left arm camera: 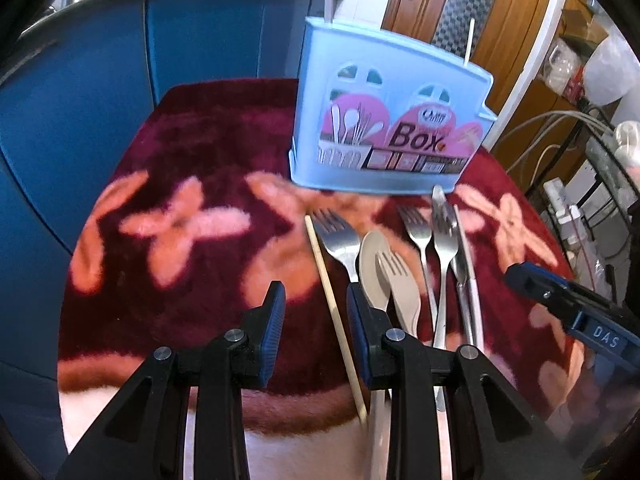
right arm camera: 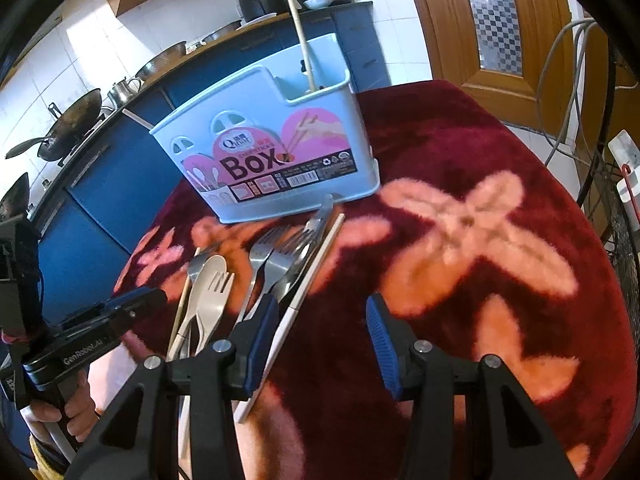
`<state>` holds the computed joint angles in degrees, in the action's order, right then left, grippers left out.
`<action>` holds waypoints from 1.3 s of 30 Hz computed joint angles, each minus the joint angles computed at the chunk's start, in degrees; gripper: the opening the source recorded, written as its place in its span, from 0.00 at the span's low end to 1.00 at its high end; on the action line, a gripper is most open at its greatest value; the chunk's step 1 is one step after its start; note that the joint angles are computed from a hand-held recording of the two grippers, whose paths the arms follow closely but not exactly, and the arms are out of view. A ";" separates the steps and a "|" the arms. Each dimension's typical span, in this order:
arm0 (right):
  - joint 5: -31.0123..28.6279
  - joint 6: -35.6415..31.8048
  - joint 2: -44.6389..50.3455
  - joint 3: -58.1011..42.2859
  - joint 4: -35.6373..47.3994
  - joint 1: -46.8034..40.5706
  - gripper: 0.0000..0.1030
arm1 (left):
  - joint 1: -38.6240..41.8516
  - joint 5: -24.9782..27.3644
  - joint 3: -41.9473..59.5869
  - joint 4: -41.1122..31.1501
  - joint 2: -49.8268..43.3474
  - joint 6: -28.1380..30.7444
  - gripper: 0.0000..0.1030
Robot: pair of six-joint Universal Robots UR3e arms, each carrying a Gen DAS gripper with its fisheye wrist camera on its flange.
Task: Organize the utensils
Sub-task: 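Grasp a wooden chopstick with the left tool while the right tool grasps a white chopstick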
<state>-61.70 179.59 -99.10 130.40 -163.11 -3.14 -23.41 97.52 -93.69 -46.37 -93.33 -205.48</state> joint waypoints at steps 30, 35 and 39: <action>2.45 -1.24 3.39 -1.74 2.25 -1.11 0.48 | 3.67 -4.44 1.26 0.66 -1.90 -2.08 0.02; -0.70 -0.81 5.87 -6.36 5.46 2.91 0.47 | 6.08 -6.29 -3.63 4.87 2.04 -2.95 0.02; -6.25 0.28 8.59 -10.84 8.11 6.93 0.38 | 7.24 -7.62 -5.79 7.55 3.57 -2.67 0.02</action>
